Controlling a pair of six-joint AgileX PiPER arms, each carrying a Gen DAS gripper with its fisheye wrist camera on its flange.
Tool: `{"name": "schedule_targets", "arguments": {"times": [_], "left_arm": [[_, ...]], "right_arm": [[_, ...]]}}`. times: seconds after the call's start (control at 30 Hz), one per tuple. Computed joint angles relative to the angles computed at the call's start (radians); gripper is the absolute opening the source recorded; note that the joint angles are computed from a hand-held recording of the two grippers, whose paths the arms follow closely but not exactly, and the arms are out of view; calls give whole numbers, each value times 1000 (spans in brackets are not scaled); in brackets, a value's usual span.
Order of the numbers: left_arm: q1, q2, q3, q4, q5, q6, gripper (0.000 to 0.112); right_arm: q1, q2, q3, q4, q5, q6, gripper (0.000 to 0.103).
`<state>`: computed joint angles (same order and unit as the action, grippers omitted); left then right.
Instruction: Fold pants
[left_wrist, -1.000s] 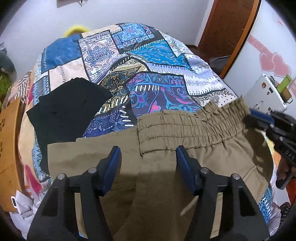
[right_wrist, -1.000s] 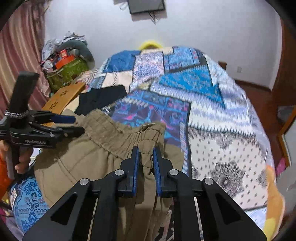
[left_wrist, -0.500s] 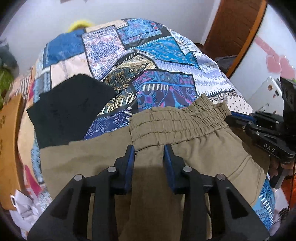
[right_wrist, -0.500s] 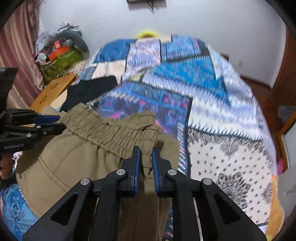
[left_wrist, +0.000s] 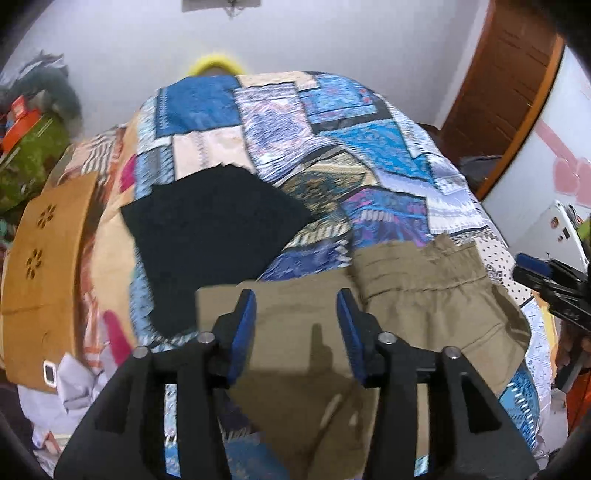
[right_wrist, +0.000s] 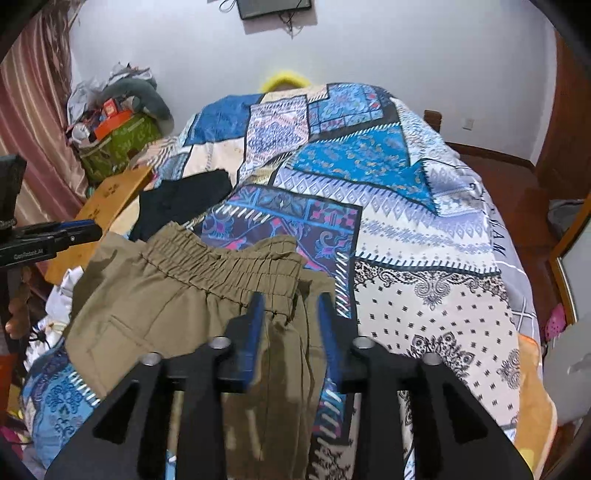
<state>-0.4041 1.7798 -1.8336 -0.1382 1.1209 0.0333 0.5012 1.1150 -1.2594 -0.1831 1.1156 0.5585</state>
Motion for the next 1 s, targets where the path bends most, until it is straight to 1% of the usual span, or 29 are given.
{"name": "schedule_targets", "arguments": {"times": [0.03, 0.07, 0.1, 0.17, 0.23, 0.37, 0.47, 0.63, 0.7, 0.73, 0.77, 0.8, 0.87, 0.9, 0.93, 1.0], "left_arm": [[15, -12, 27, -4, -6, 3, 58], [30, -27, 63, -8, -17, 4, 61], [45, -36, 93, -16, -23, 5, 65], [67, -44, 138, -48, -28, 12, 66], [97, -41, 176, -103, -18, 29, 66], [105, -37, 237, -133, -21, 39, 66], [101, -29, 263, -139, -28, 37, 66], [112, 7, 232, -197, -11, 66, 66], [98, 19, 218, -188, -15, 60, 66], [90, 22, 215, -180, -23, 52, 64], [82, 23, 212, -169, -35, 44, 63], [76, 26, 206, -161, -40, 38, 59], [64, 30, 195, -137, -53, 18, 52], [59, 32, 190, -127, -56, 9, 46], [52, 33, 183, -108, -61, -4, 37], [34, 37, 160, -47, -62, -52, 28]], "right_arm": [[6, -5, 1, -4, 5, 10, 47], [15, -12, 6, -5, 11, 21, 54], [21, -17, 13, 1, 14, 25, 57], [31, -25, 30, 9, 17, 35, 69], [40, -26, 56, 12, 19, 51, 73], [25, -21, 116, 44, 13, 74, 73], [-24, -47, 191, 117, -43, 72, 74], [-179, -60, 240, 323, -91, -80, 74], [-197, -54, 246, 359, -101, -102, 74], [-205, -49, 244, 373, -105, -118, 73], [-210, -45, 243, 385, -109, -130, 69], [-219, -42, 243, 401, -115, -146, 67], [-220, -33, 242, 423, -129, -164, 59], [-217, -28, 239, 425, -134, -166, 57], [-215, -20, 235, 428, -141, -169, 53], [-215, -14, 231, 427, -148, -168, 47]]}}
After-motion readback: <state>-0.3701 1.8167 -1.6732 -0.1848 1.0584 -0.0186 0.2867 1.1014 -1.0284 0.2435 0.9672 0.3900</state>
